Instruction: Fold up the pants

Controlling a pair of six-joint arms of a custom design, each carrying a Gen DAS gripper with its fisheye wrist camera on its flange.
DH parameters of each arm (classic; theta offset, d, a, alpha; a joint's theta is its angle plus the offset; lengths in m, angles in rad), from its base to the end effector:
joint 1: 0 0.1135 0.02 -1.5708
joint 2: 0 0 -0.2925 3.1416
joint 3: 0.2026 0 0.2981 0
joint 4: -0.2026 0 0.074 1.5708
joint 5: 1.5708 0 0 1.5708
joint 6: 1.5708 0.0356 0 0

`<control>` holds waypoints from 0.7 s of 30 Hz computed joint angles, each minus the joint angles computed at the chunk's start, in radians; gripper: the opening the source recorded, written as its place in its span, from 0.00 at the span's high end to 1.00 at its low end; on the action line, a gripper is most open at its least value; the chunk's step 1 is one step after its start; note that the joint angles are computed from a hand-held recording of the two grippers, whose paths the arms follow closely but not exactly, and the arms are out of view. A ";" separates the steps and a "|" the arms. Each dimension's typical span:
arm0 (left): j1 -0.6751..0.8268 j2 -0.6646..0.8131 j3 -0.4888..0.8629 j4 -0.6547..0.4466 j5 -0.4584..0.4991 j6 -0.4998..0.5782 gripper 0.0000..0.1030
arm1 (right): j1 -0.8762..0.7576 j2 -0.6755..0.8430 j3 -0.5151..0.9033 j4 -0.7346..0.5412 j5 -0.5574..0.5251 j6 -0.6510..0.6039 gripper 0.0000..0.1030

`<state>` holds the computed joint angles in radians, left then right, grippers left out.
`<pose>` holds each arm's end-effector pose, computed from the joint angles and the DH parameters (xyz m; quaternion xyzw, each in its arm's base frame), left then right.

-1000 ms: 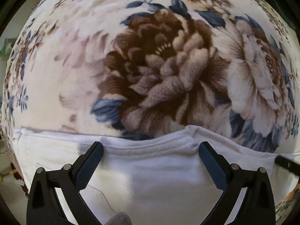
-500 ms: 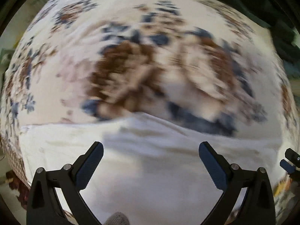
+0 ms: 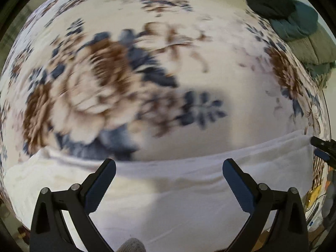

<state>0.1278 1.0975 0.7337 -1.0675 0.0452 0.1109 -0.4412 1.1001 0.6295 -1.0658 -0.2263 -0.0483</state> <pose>0.1947 0.0234 0.2175 -0.0068 0.9973 -0.0141 0.0719 0.1649 -0.0690 0.1866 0.1920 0.9747 0.1054 0.0439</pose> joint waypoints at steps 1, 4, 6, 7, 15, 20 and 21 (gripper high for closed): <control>-0.046 0.020 0.002 0.009 -0.004 -0.031 0.00 | 0.022 0.005 -0.006 0.011 0.011 0.001 0.73; -0.112 0.023 0.006 0.001 -0.014 -0.075 0.00 | 0.180 -0.111 -0.030 0.030 0.111 0.072 0.95; -0.130 0.014 0.007 -0.013 -0.026 -0.090 0.00 | 0.208 -0.161 -0.037 0.036 0.119 0.106 0.96; -0.128 0.008 0.007 -0.025 -0.021 -0.096 0.00 | 0.195 -0.176 -0.035 0.038 0.114 0.110 0.97; -0.112 -0.019 -0.006 -0.053 -0.040 -0.106 0.00 | 0.107 -0.184 -0.032 0.073 0.073 0.092 0.97; -0.122 -0.047 0.000 -0.062 -0.040 -0.110 0.00 | 0.106 -0.159 -0.008 0.072 0.026 0.141 1.00; -0.135 -0.041 -0.005 -0.054 -0.049 -0.118 0.00 | 0.088 -0.112 -0.005 0.061 0.026 0.131 0.99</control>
<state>-0.0071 1.0563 0.7292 -1.1218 -0.0039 -0.0068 -0.3535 0.9878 0.6242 -1.0047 -0.2006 0.0825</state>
